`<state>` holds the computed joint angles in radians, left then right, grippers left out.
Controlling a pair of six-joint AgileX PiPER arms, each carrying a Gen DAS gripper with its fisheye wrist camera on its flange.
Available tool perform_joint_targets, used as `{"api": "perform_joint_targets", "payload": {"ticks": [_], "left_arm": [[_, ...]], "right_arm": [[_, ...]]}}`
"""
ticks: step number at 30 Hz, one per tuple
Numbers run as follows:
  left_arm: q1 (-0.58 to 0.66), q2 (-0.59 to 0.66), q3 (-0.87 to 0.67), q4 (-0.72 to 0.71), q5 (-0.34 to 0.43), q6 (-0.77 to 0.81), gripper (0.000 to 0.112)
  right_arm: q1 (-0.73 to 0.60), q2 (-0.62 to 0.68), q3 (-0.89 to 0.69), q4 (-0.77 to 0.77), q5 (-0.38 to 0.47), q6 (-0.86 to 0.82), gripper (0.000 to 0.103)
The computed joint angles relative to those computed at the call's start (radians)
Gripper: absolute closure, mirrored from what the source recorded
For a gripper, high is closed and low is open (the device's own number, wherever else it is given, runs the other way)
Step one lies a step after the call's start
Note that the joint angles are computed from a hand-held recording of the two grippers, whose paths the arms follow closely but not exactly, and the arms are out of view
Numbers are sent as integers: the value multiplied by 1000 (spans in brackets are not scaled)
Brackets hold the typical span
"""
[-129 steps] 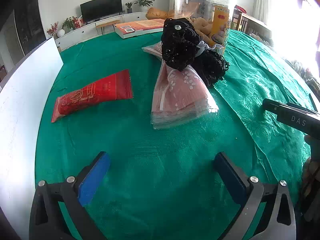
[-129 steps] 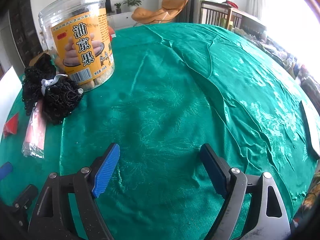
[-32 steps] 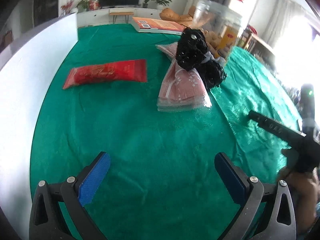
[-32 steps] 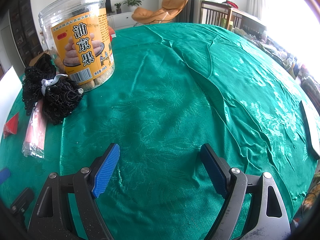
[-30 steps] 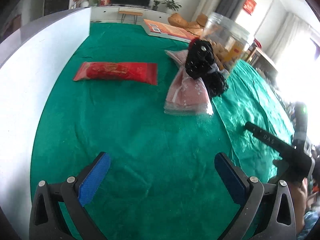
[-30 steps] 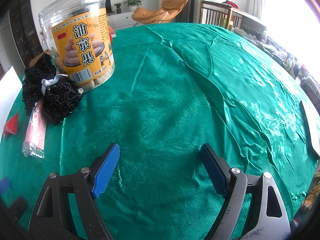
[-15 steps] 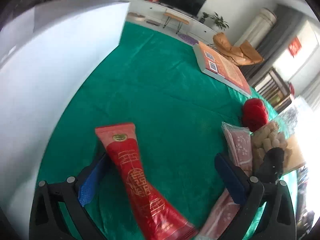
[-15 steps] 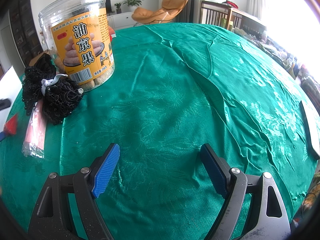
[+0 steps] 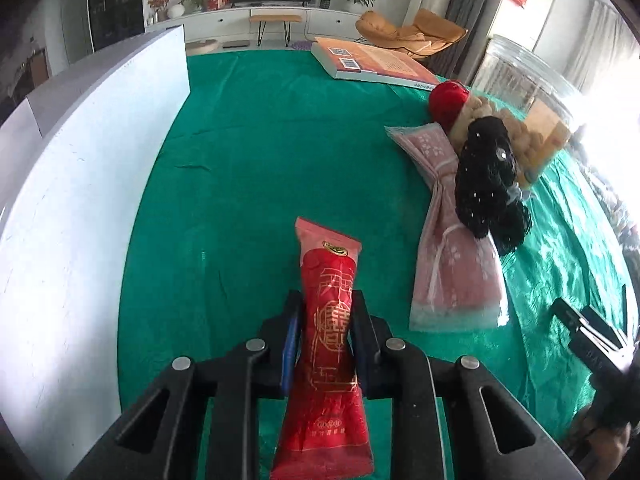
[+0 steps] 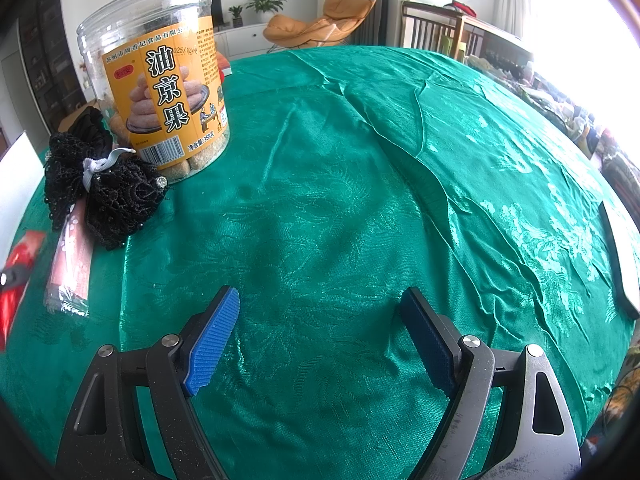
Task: Organize soft objects
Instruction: 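Grasp the red snack packet with the left tool, then grasp the black lace scrunchie with the right tool while the left tool holds the red packet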
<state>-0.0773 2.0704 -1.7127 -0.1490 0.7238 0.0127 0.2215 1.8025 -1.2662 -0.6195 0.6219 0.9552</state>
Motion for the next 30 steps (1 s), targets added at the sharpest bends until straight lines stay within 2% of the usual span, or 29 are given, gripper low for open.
{"api": "perform_joint_targets", "payload": {"ticks": [2,5,6,8,9,10,14,16,18,26,28,30], "left_arm": [[-14,-14,47,30,-27,5,88],[-41,-40,116,102,-122,-9,84],[-58,-50,143,146,-153,-25,78],[-92,-76,215,303,-236,-151,55],[-93,-79,224,357,-236,-207,33],[-87,-71,209,372,-219,-231,16],[-39,-51,180,214,-193,-170,9],[-57,-47,167,270,-167,-198,9],[-47,-39,157,234,-169,-163,9],[-42,-40,158,238,-169,-161,9],[-41,-37,153,246,-167,-182,9],[-40,-38,154,244,-166,-180,9]], "right_arm": [[0,1,-1,0,0,-1,18],[-1,0,0,1,-1,-1,18],[-1,0,0,1,-1,-1,18],[-1,0,-1,1,0,-1,18],[-1,0,-1,1,0,-1,18],[-1,0,-1,1,0,-1,18],[-1,3,-3,1,0,-2,18],[-1,1,-2,2,-1,-2,18],[-1,0,-1,2,-1,-3,18],[-3,1,-3,9,-1,-13,18],[-27,-6,-18,136,-24,-154,18],[-50,-17,-13,336,-147,-354,21]]}}
